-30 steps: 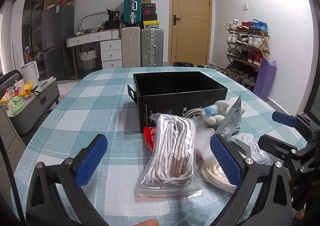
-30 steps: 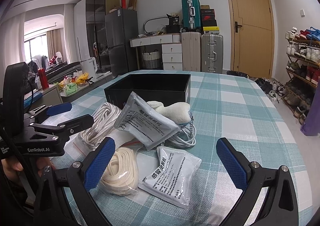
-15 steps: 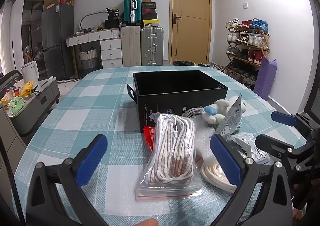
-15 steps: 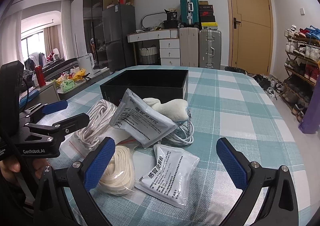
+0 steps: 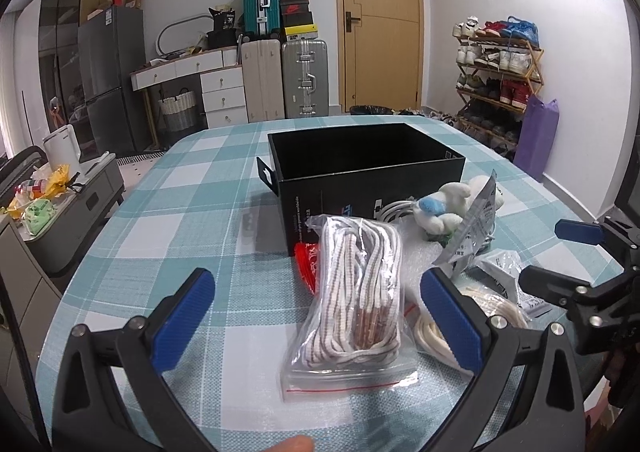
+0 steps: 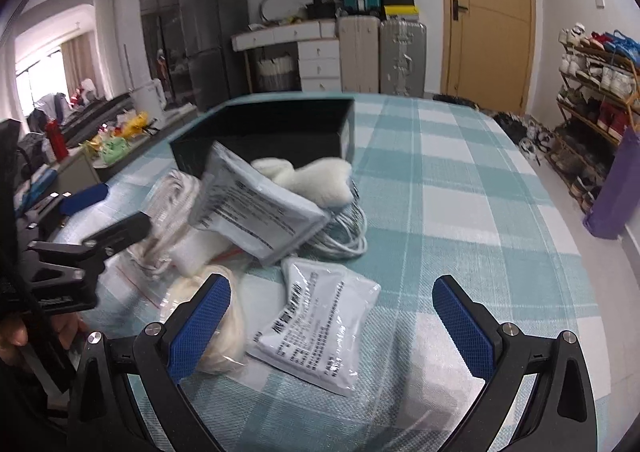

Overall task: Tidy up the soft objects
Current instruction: 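Grasp the bagged white rope with the left tool while the right tool grasps a white printed packet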

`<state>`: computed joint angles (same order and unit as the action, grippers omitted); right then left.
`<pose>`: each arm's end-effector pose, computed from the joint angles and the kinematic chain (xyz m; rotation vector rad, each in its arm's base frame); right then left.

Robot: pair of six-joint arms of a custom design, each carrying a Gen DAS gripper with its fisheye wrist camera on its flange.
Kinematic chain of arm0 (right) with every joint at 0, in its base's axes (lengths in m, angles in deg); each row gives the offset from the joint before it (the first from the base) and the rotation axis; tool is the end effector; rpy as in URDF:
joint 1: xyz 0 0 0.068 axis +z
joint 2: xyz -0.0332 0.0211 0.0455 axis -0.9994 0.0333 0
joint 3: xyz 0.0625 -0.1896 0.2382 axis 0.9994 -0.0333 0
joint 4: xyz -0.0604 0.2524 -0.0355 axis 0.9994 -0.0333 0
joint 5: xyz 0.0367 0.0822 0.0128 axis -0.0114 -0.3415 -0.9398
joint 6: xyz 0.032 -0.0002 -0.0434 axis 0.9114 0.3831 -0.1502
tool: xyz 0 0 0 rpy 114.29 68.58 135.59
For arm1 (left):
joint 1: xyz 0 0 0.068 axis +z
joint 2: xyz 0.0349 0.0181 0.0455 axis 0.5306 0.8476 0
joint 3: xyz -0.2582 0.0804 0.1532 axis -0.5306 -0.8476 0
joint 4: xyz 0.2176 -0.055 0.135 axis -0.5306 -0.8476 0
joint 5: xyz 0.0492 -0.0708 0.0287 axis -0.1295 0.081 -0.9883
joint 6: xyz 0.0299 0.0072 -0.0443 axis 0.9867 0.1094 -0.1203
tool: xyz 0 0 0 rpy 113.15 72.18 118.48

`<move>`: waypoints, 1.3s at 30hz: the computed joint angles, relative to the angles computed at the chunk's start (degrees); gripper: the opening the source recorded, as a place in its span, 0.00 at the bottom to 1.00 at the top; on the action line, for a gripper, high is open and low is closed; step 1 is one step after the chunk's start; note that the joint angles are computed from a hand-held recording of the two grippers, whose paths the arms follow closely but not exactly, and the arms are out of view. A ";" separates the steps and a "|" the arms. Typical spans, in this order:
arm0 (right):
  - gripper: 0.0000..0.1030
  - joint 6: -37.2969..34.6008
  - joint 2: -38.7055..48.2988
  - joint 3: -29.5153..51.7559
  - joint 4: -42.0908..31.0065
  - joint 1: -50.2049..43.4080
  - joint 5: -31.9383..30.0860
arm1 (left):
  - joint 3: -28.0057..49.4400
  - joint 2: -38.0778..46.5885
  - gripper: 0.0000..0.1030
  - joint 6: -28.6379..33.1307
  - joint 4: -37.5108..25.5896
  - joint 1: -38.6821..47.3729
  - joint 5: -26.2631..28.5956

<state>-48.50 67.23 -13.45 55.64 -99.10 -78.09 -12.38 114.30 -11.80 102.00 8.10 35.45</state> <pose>0.2464 -0.0391 0.0491 -0.1143 2.3259 0.1023 0.3107 -0.1363 -0.0236 0.4081 2.1222 -0.2009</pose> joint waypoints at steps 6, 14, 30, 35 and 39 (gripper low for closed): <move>1.00 1.15 0.27 3.74 -7.59 -0.30 3.07 | 1.76 -1.09 1.00 0.28 -5.03 1.16 0.45; 1.00 0.34 0.70 6.57 -13.43 -0.77 4.46 | 5.89 -1.93 1.00 -0.12 -13.81 1.52 2.26; 0.85 -2.08 1.48 8.62 -17.74 -0.67 5.59 | 9.35 -2.10 1.00 1.40 -21.13 0.86 1.42; 0.81 -2.68 0.97 8.23 -17.26 -0.93 4.97 | 11.15 -1.93 0.97 1.23 -24.37 1.22 2.12; 0.78 -3.52 1.15 8.00 -16.55 -1.08 4.03 | 12.33 -1.79 0.87 1.76 -26.39 1.38 3.27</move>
<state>-52.02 68.39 -5.44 39.09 -100.18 -74.07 -0.05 112.51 -10.04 75.61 9.47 38.72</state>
